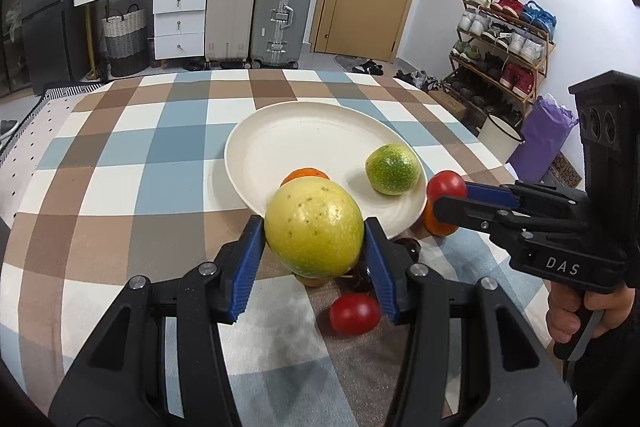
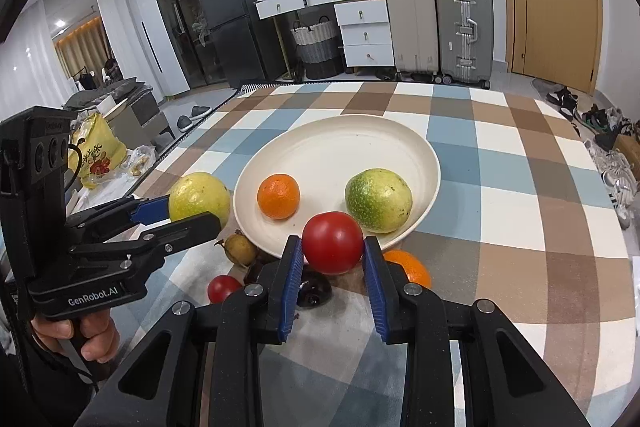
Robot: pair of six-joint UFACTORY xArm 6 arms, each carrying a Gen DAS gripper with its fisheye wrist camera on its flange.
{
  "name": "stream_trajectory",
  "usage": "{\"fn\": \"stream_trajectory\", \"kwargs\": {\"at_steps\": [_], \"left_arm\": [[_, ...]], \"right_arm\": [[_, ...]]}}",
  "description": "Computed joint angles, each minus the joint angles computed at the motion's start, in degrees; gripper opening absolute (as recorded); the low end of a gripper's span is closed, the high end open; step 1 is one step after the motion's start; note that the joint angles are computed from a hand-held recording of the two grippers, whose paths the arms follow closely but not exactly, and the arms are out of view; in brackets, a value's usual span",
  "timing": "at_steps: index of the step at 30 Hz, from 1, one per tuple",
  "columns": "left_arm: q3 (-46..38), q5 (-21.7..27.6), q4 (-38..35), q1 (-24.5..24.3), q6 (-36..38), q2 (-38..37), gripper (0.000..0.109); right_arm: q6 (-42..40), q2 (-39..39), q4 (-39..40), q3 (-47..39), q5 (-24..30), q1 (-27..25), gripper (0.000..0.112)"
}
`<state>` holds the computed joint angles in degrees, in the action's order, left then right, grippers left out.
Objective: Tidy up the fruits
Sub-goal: 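Lift the yellow pomelo with the left gripper while the right grasps a red tomato, then lower both fruits onto the plate and open both grippers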
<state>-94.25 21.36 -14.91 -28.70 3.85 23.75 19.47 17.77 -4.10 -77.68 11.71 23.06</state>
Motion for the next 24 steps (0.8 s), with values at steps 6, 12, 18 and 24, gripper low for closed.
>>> {"fn": "stream_trajectory", "kwargs": {"at_steps": [6, 12, 18, 24], "left_arm": [[-7.7, 3.9, 1.0, 0.1, -0.1, 5.7, 0.047], [-14.5, 7.0, 1.6, 0.1, 0.4, 10.2, 0.047], [-20.7, 8.8, 3.3, 0.2, -0.5, 14.5, 0.047], [-27.6, 10.7, 4.7, 0.5, -1.4, 19.1, 0.047]], "right_arm": [[-2.1, 3.4, 2.3, -4.1, 1.8, -0.4, 0.031], [-3.7, 5.9, 3.9, -7.2, 3.2, -0.8, 0.031], [-4.2, 7.7, 4.5, -9.6, 3.3, -1.7, 0.031], [-5.3, 9.1, 5.8, -11.9, 2.8, -2.3, 0.031]]}}
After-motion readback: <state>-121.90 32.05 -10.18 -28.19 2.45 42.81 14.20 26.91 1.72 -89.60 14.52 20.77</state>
